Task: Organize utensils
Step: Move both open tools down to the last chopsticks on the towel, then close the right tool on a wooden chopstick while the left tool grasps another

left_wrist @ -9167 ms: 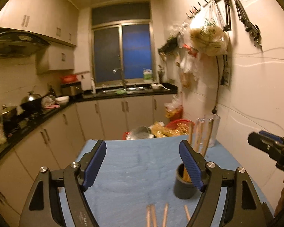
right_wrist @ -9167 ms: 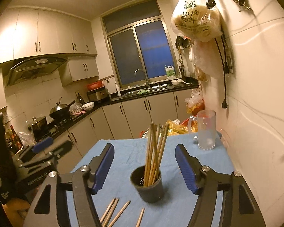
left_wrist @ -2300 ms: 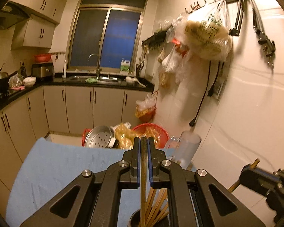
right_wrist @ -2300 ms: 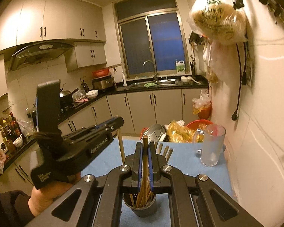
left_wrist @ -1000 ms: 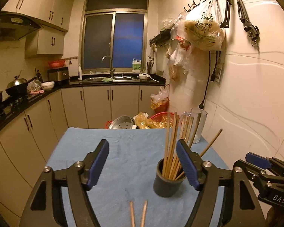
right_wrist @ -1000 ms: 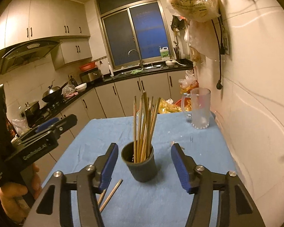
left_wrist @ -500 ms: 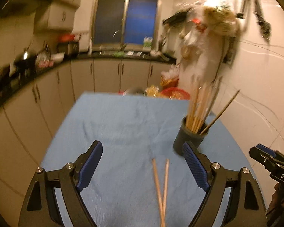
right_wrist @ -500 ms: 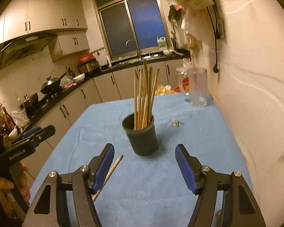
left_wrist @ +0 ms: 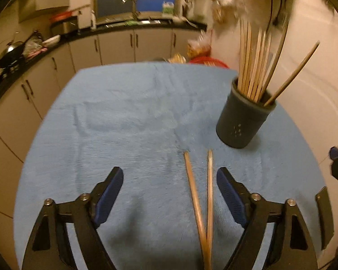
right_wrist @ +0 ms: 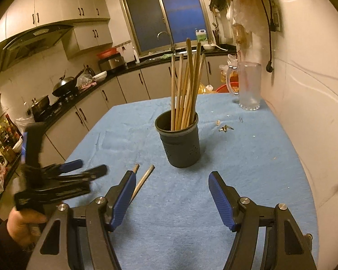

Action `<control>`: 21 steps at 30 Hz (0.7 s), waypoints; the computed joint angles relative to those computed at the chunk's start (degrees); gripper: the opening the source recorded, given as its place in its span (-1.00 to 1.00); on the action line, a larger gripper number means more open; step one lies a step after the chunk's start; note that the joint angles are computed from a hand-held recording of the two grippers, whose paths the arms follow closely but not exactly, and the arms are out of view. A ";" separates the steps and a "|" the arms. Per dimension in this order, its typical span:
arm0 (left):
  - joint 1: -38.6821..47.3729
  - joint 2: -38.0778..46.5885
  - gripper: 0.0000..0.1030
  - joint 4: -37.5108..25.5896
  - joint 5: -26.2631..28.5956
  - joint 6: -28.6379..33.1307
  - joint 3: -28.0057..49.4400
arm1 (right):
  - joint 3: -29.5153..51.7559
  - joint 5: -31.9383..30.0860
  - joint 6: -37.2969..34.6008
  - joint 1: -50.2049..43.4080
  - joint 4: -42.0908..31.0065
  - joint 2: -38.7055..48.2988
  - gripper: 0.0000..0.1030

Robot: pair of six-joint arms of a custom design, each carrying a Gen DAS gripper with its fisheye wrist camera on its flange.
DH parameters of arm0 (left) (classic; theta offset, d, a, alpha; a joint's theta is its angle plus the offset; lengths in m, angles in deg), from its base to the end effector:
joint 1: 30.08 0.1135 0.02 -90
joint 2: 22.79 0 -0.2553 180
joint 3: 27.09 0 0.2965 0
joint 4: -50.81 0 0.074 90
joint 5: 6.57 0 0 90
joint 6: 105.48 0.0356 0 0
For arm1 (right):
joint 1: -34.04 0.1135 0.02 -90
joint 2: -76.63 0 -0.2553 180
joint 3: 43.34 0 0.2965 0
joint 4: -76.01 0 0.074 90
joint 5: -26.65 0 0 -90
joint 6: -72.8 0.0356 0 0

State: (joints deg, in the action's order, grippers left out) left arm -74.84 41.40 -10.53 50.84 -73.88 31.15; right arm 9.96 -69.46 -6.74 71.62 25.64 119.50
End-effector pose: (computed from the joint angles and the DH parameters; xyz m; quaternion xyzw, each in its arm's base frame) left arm 0.1867 -0.1581 0.2167 -0.1666 0.9278 0.0229 0.3330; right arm 0.1628 0.1301 0.2706 -0.2341 0.8743 0.2161 0.3662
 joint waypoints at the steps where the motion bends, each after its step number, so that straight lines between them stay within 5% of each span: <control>1: 1.90 1.92 0.43 2.27 2.18 2.05 0.17 | -0.01 -0.05 -0.12 -0.21 0.39 0.70 0.36; 7: 10.19 11.13 -0.18 10.08 11.02 9.64 1.45 | 0.73 -0.78 -0.23 -0.63 2.96 5.94 0.36; 10: 11.13 12.16 -0.41 11.42 9.80 11.51 1.23 | 1.13 -0.48 -0.13 0.13 4.61 8.90 0.36; 12: 12.23 11.52 -0.83 10.94 9.56 12.51 0.71 | 1.93 -0.37 0.13 0.89 5.84 11.69 0.36; 16: 16.02 4.85 -0.85 12.70 13.51 14.51 -4.49 | 4.39 -0.45 1.61 3.19 9.27 19.79 0.30; 21: 19.63 -2.99 -0.86 12.89 17.67 15.71 -9.51 | 8.80 -0.69 5.09 7.37 13.68 32.34 -0.05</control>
